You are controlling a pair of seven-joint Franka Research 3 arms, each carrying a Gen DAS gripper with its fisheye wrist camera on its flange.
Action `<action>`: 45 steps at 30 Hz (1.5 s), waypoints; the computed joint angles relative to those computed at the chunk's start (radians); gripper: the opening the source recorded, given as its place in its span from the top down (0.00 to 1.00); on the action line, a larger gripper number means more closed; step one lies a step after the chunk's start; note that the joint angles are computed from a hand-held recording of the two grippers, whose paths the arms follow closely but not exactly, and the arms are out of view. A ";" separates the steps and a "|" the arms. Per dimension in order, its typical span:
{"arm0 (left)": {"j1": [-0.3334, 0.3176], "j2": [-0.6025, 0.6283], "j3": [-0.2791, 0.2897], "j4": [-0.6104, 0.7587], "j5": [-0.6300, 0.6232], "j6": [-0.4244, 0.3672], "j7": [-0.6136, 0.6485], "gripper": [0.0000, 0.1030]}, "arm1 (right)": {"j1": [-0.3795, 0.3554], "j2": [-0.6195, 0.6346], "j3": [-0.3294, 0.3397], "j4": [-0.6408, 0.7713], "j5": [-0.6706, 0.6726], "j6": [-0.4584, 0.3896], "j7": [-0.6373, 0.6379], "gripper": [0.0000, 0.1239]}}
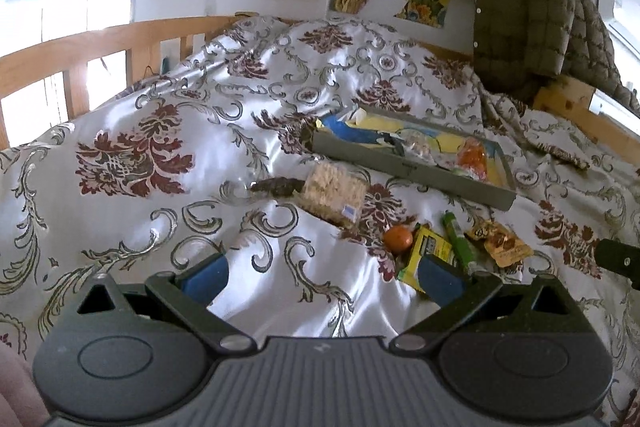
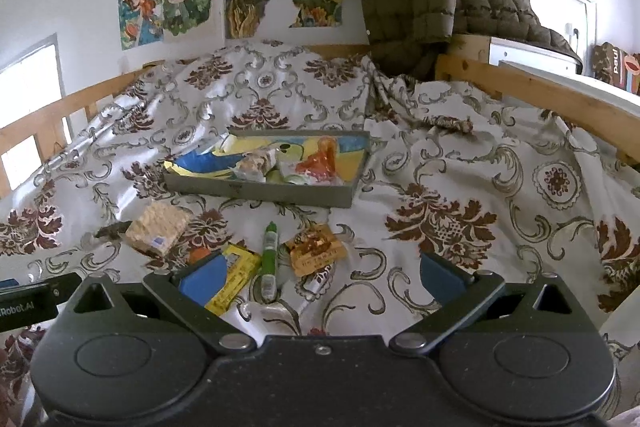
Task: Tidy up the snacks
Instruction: 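Withdraw both tools from the tray toward the remaining snacks, then grasp the yellow wafer bar with the left tool while the right tool grasps the gold jerky packet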
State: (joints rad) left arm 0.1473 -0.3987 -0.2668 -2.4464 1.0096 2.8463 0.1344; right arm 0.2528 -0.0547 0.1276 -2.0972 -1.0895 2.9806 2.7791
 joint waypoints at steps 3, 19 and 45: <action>-0.013 0.011 0.009 0.007 -0.016 -0.001 0.029 0.00 | 0.002 0.003 -0.001 -0.001 0.022 -0.005 -0.025 0.17; -0.039 0.142 0.058 0.100 -0.131 0.054 0.243 0.00 | 0.058 0.068 -0.023 0.019 0.576 -0.035 -0.538 0.17; -0.154 0.430 0.133 0.245 -0.660 0.212 1.123 0.00 | 0.016 0.373 0.022 0.361 1.341 -0.117 -1.425 0.18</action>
